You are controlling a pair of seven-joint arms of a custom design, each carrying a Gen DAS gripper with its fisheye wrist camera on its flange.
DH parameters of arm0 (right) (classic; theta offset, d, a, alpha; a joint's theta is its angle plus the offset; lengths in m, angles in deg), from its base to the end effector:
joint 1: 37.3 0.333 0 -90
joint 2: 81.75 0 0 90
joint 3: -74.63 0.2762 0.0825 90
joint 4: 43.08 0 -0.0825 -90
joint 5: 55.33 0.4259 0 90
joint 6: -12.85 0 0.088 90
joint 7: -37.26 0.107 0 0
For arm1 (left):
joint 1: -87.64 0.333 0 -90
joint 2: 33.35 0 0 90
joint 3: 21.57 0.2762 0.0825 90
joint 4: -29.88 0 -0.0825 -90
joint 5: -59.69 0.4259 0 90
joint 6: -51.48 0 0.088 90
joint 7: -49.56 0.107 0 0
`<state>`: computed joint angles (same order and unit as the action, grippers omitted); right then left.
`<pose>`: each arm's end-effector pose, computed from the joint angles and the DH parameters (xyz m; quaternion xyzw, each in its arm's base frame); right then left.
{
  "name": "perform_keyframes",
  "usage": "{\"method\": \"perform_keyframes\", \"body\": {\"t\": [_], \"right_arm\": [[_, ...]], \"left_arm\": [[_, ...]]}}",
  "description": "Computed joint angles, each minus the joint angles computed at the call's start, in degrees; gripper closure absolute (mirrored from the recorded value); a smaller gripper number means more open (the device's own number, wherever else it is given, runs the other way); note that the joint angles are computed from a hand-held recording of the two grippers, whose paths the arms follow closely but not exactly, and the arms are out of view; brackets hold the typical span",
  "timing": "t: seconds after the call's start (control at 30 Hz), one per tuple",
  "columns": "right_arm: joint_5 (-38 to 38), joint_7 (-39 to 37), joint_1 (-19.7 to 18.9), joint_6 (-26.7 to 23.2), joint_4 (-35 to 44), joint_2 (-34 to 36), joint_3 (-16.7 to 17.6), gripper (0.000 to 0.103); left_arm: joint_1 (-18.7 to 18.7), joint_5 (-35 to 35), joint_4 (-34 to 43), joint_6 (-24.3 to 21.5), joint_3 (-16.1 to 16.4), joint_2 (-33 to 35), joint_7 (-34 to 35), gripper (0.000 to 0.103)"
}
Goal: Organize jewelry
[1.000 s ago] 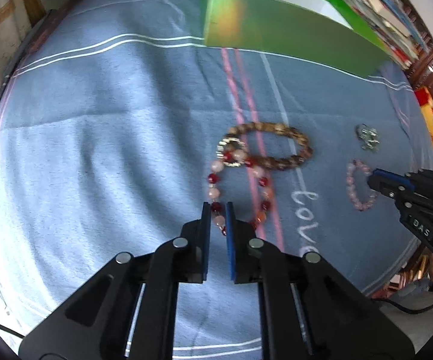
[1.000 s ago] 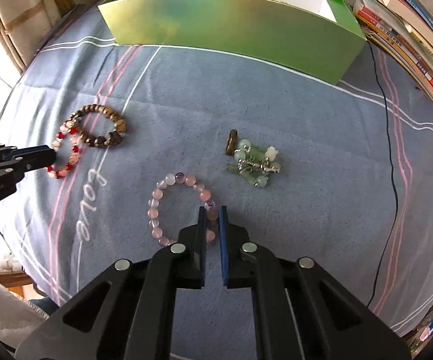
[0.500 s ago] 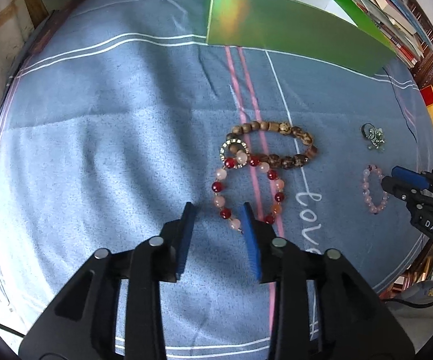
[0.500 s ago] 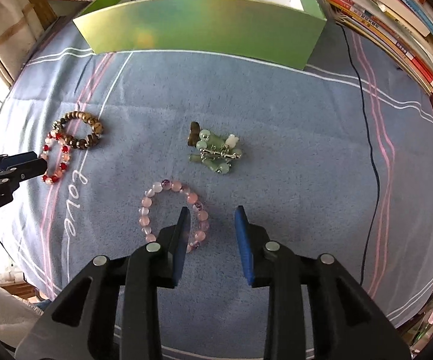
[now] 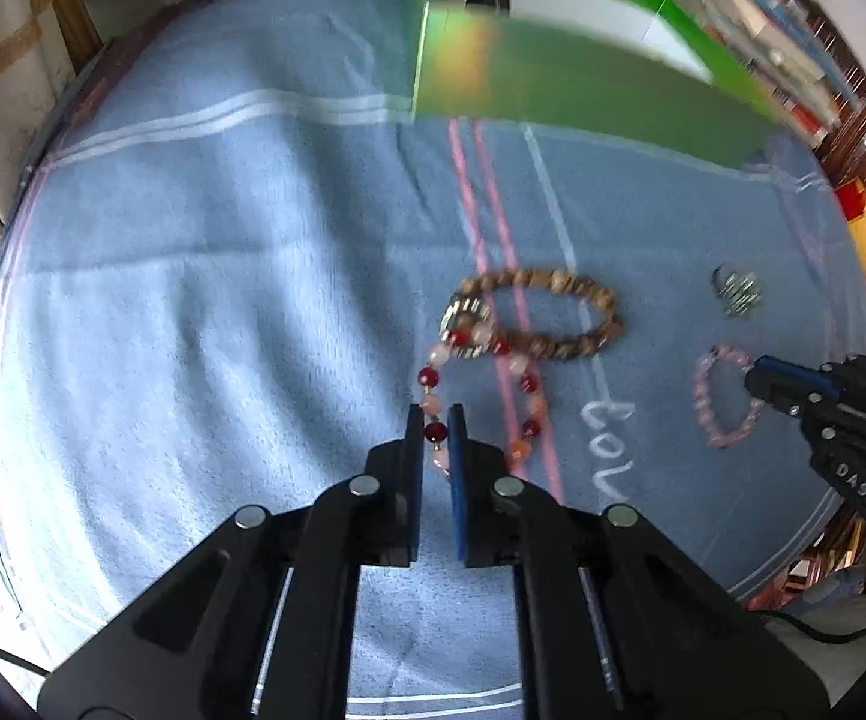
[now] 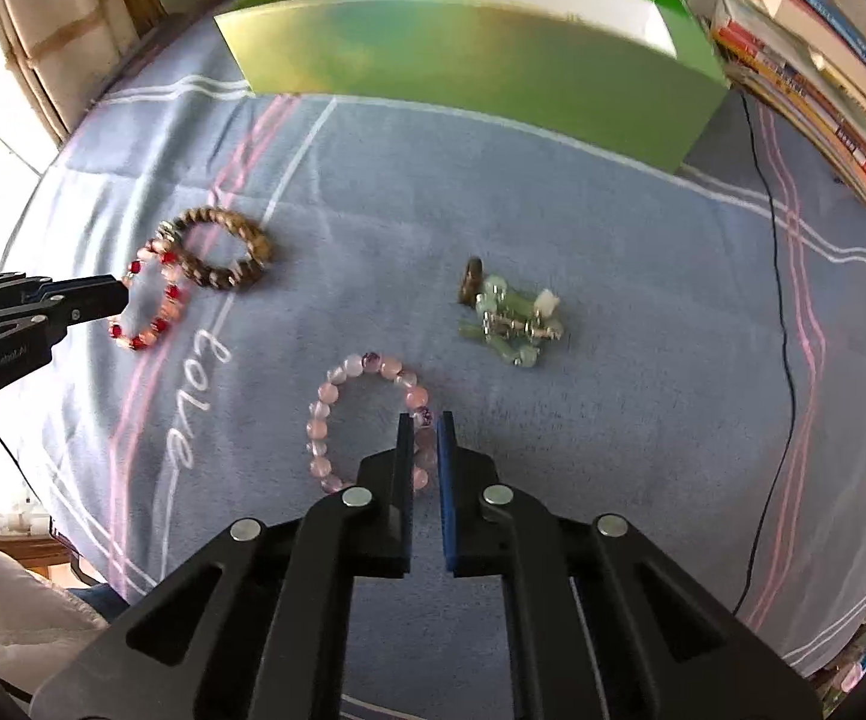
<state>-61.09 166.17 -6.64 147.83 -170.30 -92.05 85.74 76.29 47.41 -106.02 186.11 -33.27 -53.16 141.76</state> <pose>0.4221 0.3771 0.4240 -0.7354 0.6572 -0.0702 0.1493 0.4781 -0.2074 0.4305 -0.5796 0.7974 -0.1608 0.0473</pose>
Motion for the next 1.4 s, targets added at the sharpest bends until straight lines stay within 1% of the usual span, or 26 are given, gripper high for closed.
{"method": "perform_keyframes", "body": {"t": [0.07,0.3,0.33,0.4,0.57,0.63,0.77,0.97,1.07,1.13,1.23,1.3,1.4], "right_arm": [[0.04,-0.50,-0.21,0.00,-0.42,-2.31,-0.37,0.095],[-5.42,2.10,-1.30,1.71,2.10,-4.32,0.73,0.095],[-5.07,0.82,-1.47,2.18,1.72,-5.06,-0.06,0.095],[-5.00,0.13,-1.57,2.42,1.74,-5.66,-0.24,0.095],[-4.08,-0.55,-1.73,0.95,2.22,-4.96,-0.24,0.095],[-4.81,-0.11,-2.06,1.20,2.26,-5.13,-0.11,0.095],[-7.39,1.01,-3.48,2.17,3.03,-5.85,-0.26,0.095],[-13.75,2.61,-7.07,4.76,7.73,-3.95,-0.82,0.095],[-16.86,3.30,-8.64,6.03,11.43,-0.44,-1.16,0.095],[-16.65,3.21,-8.89,6.14,13.63,2.24,-1.71,0.095],[-14.03,1.68,-8.77,6.81,16.61,6.51,-2.73,0.095],[-13.03,0.74,-8.55,6.46,18.71,9.25,-3.01,0.095],[-11.57,-0.75,-8.13,5.65,22.01,13.21,-3.37,0.095]], "left_arm": [[-0.15,-0.24,0.17,0.36,0.05,-0.98,0.10,0.095],[-1.35,-2.88,2.46,1.79,0.81,-4.29,3.52,0.095],[-1.52,-3.30,2.49,1.70,1.03,-4.95,4.21,0.095],[-1.97,-4.31,2.11,1.64,1.27,-6.23,5.47,0.095],[-1.89,-4.57,3.60,0.72,0.75,-4.71,6.11,0.095],[-1.92,-4.43,4.11,0.96,0.45,-4.26,6.11,0.095],[-2.11,-5.01,7.87,2.17,0.58,-1.87,7.00,0.095],[-2.29,-7.22,18.52,4.98,0.61,6.39,8.59,0.095],[-1.93,-5.38,24.71,6.30,-0.33,12.24,7.80,0.095],[-1.81,-4.10,29.36,5.74,-0.73,17.07,6.29,0.095],[-2.03,0.43,34.02,5.05,-1.14,22.65,3.39,0.095],[-2.39,2.84,37.07,3.55,-1.06,26.21,1.41,0.095],[-2.77,4.55,39.33,2.41,-0.83,29.25,-0.03,0.095]]}}
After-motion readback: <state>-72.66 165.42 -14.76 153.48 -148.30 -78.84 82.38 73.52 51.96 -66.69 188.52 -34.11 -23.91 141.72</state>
